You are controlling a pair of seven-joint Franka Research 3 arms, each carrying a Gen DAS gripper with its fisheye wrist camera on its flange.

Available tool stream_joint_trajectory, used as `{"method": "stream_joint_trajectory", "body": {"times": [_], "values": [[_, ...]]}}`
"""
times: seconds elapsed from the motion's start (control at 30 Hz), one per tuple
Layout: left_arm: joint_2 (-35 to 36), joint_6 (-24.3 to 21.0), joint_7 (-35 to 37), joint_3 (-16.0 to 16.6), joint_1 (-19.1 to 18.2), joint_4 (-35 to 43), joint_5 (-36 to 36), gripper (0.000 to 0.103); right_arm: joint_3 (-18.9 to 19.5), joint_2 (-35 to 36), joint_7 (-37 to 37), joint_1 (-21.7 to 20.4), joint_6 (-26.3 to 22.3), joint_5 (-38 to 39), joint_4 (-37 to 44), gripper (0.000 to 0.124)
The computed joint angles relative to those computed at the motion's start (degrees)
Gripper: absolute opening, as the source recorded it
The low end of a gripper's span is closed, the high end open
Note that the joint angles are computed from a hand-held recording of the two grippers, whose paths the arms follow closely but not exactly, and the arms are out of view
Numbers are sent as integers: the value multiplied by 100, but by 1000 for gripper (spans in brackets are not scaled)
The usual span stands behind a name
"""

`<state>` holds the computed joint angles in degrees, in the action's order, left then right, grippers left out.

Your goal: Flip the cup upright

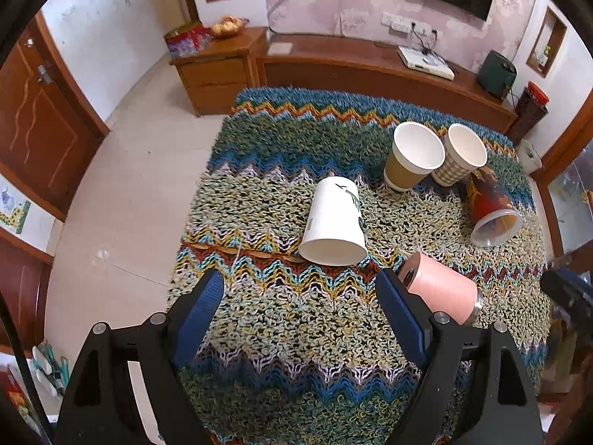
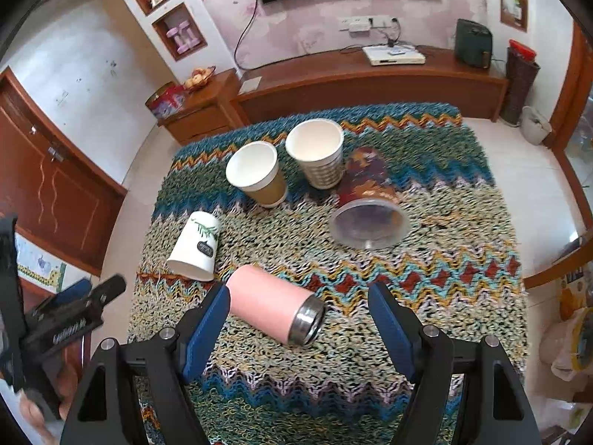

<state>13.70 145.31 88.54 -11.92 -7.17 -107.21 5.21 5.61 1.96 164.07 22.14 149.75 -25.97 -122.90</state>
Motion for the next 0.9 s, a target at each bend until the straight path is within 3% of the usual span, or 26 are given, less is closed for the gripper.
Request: {"method": "stream_joint_trajectory", "body": {"times": [0.3, 0.43, 0.9], "values": [[1258, -1103, 251, -98, -107, 1581, -52, 86, -92, 295, -275, 69, 141, 449, 41, 77], [1769, -1524, -156, 20, -317, 2186, 107, 86, -147, 338, -302, 100, 136, 494, 58, 77], [2398, -1886, -971, 49, -514, 2671, 232, 86, -245, 512, -478, 149, 295, 746, 77, 77]]}}
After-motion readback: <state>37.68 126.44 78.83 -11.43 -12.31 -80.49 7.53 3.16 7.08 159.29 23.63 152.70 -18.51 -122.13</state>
